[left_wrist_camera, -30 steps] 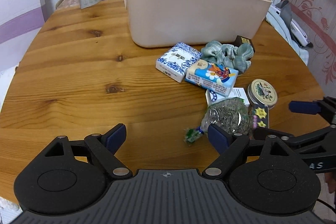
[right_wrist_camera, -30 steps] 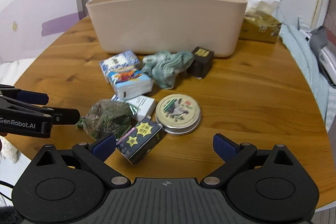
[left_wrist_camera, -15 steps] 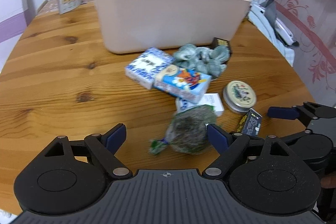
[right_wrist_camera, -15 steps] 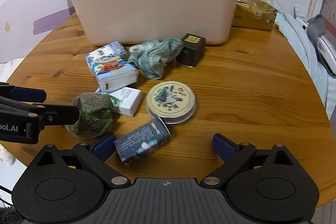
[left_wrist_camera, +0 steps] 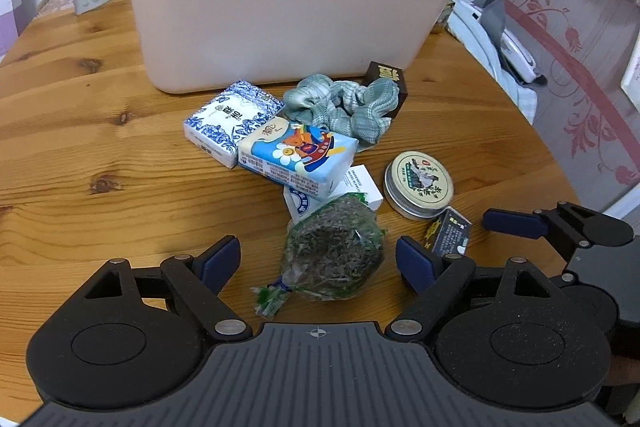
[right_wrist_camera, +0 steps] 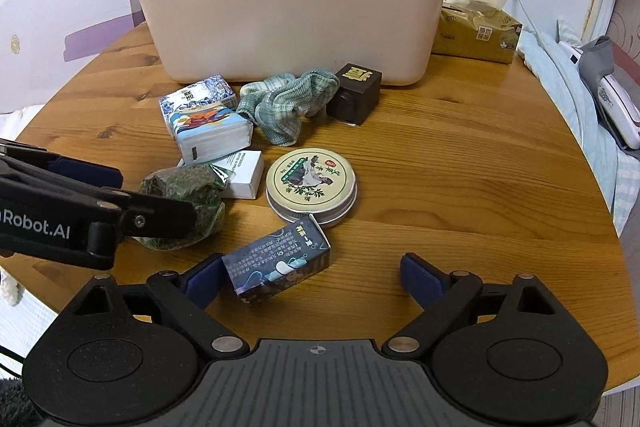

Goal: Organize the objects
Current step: 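Move both tools back toward the remaining items on the table, then grasp the green herb bag with the left tool while the right tool grasps the dark box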

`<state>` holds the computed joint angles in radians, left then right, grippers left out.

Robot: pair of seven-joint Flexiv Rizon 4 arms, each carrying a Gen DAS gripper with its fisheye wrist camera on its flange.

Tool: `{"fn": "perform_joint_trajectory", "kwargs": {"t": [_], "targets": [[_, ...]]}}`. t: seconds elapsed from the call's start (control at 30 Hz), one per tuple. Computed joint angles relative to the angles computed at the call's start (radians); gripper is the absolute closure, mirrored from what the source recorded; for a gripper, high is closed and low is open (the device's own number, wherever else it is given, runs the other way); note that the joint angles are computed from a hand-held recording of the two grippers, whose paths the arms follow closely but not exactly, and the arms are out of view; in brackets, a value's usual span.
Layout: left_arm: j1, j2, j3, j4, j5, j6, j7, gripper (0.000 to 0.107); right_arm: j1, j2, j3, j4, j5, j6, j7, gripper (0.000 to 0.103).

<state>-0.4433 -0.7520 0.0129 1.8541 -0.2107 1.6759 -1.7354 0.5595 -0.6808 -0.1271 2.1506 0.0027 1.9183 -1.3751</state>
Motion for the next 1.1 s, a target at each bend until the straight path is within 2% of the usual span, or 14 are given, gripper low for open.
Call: {"fn": "perform_joint_trajectory", "kwargs": {"t": [0.03, 0.27, 0.3, 0.37, 0.47, 0.6, 0.9, 1.1], "targets": [[-0.001, -0.003, 0.001, -0.003, -0.001, -0.003, -0.001, 0.021, -0.002, -0.001, 0.001, 0.001, -0.001, 0.005, -0.003, 0.013], [0.065, -0.013, -0.078, -0.006, 0.016, 0.005, 0.034, 0.048, 0.007, -0.006, -0.002, -0.003, 0.011, 0.025, -0.014, 0.032], [0.065, -0.013, -0.078, -0.005, 0.015, 0.006, 0.036, 0.048, 0.010, -0.007, -0.005, -0.004, 0.014, 0.026, -0.017, 0.034], [0.069, -0.014, -0.083, -0.004, 0.014, 0.010, 0.039, 0.049, 0.018, -0.010, -0.012, -0.005, 0.023, 0.032, -0.020, 0.045], [0.089, -0.012, -0.103, 0.005, 0.008, 0.016, 0.040, 0.052, -0.007, -0.012, 0.013, -0.012, 0.027, 0.044, -0.009, 0.054], [0.092, -0.004, -0.098, 0.023, -0.002, 0.027, 0.029, 0.053, -0.078, -0.009, 0.079, -0.017, -0.005, 0.047, 0.009, 0.054], [0.081, 0.021, -0.076, 0.061, -0.006, 0.068, 0.015, 0.053, -0.068, -0.007, 0.073, -0.016, -0.005, 0.069, 0.012, 0.054], [0.046, 0.050, -0.034, 0.083, -0.011, 0.096, 0.019, 0.053, -0.056, 0.010, 0.064, -0.008, 0.015, 0.089, 0.003, 0.054]]}}
